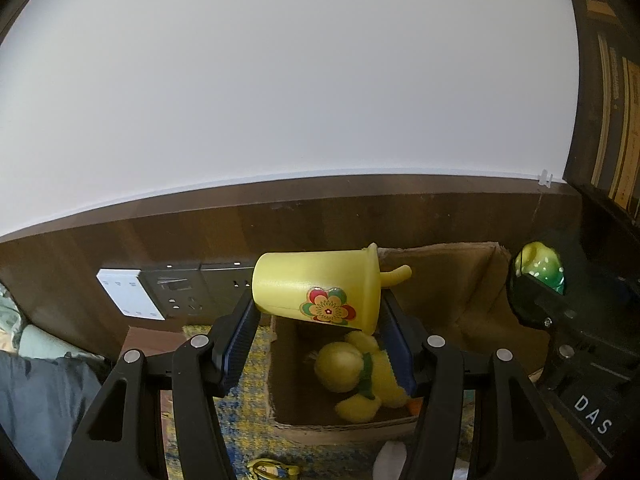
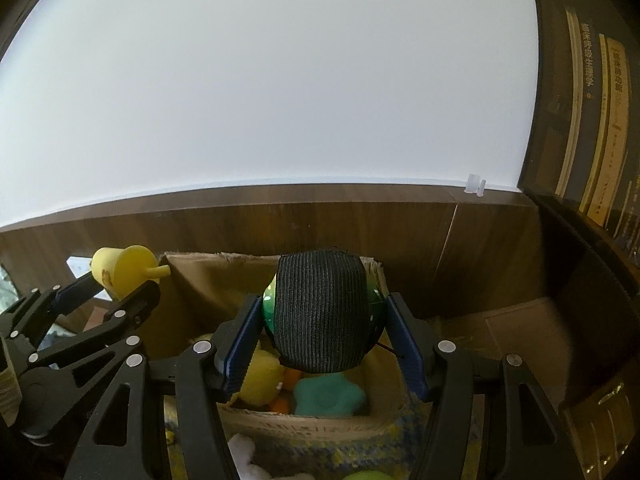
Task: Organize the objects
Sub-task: 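Release the ball into the box with the right tool while the left tool releases the cup, then move both open tools back toward the remaining toys on the cloth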
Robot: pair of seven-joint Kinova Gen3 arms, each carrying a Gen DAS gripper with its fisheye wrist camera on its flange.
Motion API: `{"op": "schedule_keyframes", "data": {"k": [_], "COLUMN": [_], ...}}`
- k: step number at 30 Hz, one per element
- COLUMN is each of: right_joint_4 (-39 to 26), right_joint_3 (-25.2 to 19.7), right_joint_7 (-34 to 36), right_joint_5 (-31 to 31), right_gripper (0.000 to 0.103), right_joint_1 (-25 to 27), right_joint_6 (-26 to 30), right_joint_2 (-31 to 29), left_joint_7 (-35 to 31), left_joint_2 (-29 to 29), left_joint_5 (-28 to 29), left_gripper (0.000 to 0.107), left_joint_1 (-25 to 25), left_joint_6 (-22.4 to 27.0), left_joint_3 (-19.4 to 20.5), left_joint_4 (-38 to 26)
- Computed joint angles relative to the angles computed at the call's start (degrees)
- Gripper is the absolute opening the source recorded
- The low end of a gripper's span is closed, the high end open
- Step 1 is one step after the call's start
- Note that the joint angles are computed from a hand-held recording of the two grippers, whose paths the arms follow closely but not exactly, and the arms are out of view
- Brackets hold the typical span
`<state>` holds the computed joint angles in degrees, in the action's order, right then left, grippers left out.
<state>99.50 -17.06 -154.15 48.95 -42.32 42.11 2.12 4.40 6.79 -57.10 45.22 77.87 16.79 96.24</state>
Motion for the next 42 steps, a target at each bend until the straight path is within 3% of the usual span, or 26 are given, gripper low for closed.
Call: {"op": "schedule_keyframes", "data": {"k": [5,8,11,20,32,42], "right_joint_4": [-0.1,0.5,1.1,3.4,12.1,16.7], "right_joint_3": [0.3,0.1,-0.4,-2.6,-6.8,-8.3], "right_joint_7": [0.7,-1.9,-4.6,-9.6,-15.9,-14.7], "right_joint_5": [-0.7,1.8,4.1,7.3,9.2,3.6], "right_gripper": [0.065,0.089,0.097,0.102,0.102,0.102], "right_joint_1": [0.3,0.0,0.0,0.2,2.1,5.4], "right_joint_6": [-0.4,0.1,1.1,4.5,4.2,-1.1], "right_joint_2": [0.0,-0.4,-1.1,-3.1,-7.4,-11.1], "left_joint_7": [-0.1,1.4,2.5,5.4,10.2,18.8], "left_joint_2": [0.0,0.2,-0.2,1.6,5.0,5.0], "left_joint_5": [0.5,-0.1,-0.4,-1.3,-0.9,3.3], "left_gripper": [0.063,0.081,0.088,0.103,0.103,0.103], "left_joint_1": [-0.1,0.5,0.9,4.4,12.1,15.6], "left_joint_6": [0.0,1.6,2.4,9.8,17.0,18.2], "left_joint_3": [-0.1,0.1,0.2,1.0,2.2,2.4], "left_joint_4": [-0.2,-0.3,0.0,-1.5,-1.8,0.6]}}
